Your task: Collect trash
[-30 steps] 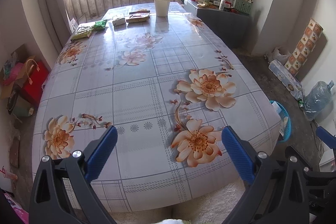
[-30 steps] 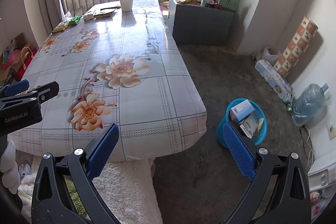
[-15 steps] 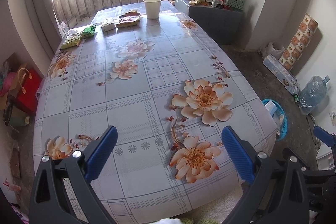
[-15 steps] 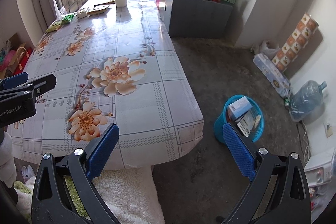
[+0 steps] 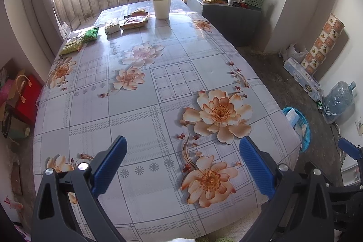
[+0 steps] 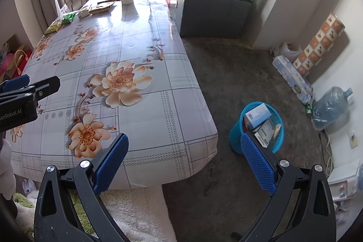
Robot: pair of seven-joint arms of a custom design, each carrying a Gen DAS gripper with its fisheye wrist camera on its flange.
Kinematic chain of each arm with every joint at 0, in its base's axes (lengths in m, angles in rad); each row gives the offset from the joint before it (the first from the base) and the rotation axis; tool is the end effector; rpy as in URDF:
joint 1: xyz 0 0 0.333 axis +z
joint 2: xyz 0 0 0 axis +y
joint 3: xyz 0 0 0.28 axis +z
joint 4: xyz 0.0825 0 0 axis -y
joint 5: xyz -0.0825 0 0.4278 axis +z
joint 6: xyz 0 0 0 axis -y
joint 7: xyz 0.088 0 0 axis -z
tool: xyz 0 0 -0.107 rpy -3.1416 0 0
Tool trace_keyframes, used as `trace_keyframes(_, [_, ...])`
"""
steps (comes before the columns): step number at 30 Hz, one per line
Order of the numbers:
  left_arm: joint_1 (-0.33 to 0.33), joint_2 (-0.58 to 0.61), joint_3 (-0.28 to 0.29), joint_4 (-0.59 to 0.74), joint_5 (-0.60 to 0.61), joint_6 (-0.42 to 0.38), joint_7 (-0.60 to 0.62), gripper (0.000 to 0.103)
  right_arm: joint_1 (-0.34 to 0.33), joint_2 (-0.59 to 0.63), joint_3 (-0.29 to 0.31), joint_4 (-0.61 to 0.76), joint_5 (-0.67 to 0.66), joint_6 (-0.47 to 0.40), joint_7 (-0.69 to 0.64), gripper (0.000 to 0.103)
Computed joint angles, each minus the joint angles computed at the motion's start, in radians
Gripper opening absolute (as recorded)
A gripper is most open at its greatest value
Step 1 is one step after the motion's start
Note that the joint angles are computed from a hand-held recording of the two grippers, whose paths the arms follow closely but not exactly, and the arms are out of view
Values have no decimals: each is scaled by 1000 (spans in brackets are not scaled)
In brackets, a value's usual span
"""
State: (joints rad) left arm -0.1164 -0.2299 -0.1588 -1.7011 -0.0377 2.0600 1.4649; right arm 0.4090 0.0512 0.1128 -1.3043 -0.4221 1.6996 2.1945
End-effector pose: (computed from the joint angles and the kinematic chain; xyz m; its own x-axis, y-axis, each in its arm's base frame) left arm 0.5428 -0.1669 0.7071 -0.1850 -0.9809 0.0599 -0.8264 0.1223 -0.5497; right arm 0.5528 0.2704 0.7175 -0.1549 -0.9794 0.1296 -0.8654 0.0712 -0.4960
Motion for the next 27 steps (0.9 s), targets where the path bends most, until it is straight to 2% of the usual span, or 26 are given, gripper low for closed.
trace_keyframes(27, [-2,-30,0,-21,9,-8,-6,97,0,-15,8,-12,-9,5,-4,95])
